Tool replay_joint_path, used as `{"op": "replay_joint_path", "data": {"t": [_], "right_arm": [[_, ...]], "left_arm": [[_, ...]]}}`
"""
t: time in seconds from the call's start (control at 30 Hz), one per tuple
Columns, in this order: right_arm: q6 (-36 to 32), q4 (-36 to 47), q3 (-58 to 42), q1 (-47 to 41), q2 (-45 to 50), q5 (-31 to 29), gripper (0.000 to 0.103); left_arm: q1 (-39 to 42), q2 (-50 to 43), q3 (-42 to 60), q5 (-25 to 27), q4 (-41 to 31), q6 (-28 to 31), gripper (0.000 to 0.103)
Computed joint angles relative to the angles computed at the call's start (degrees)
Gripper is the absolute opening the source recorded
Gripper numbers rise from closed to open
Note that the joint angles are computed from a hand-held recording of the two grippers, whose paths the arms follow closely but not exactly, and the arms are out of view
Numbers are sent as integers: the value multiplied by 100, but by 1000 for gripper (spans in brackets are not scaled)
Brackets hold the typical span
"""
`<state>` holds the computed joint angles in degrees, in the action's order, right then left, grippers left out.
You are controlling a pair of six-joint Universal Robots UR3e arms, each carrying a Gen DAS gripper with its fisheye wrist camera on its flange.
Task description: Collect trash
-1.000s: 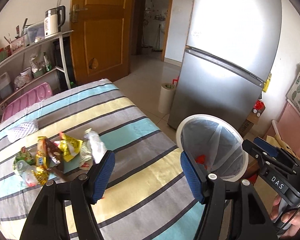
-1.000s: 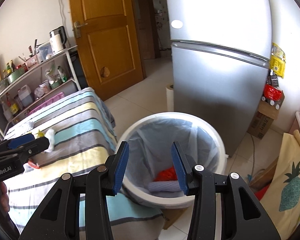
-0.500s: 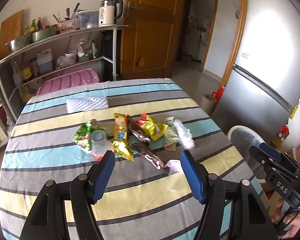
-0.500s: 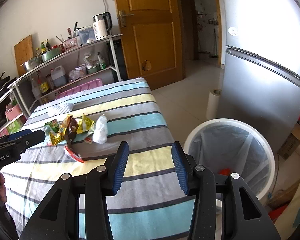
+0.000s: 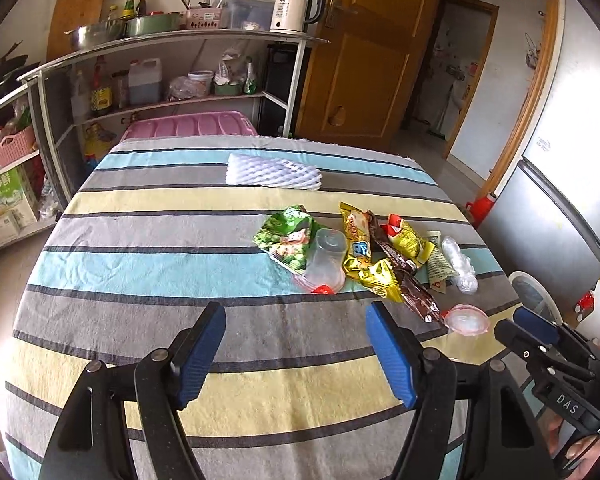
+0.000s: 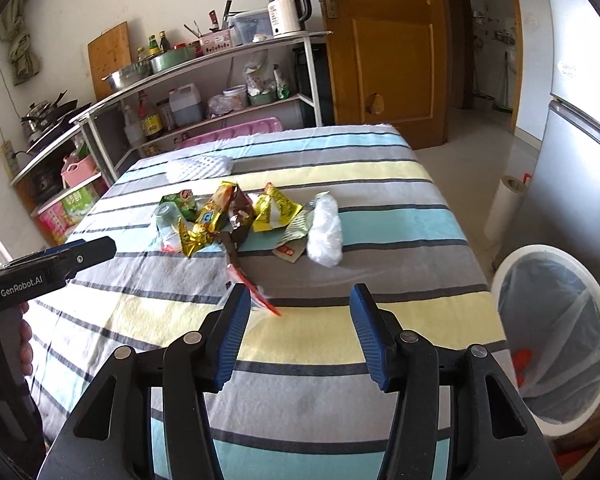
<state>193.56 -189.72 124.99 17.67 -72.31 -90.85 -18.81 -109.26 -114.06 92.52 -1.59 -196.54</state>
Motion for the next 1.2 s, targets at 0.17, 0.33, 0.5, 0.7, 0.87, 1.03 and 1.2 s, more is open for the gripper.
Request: {"op": "replay_joint_path", "data": {"t": [0.17,0.33,0.5,0.7,0.87,1.03,1.2], "right_arm": [[24,374,-566,179,426,45,56],[87,660,-942,287,657,-34,62],[134,971,-1267,317,879,-120,62],[228,1223,-1387,230,926,-95,62],[230,1129,-1286,150,902,27,47],[224,1017,-1234,148,872,42,44],[177,963,-1190,167,832,-28,29]], "left_arm": [[385,-44,-56,-470,62,78,79],[450,-331,300,-561,-150,176,79],[459,-667,739,-577,-364,132,79],[288,-1017,1267,-570,-543,163,79],[159,-1254,1612,-444,-741,44,79],[170,-1401,1753,-546,-679,-31,74],[45,-1657,2205,-305,-980,-59,63]]}}
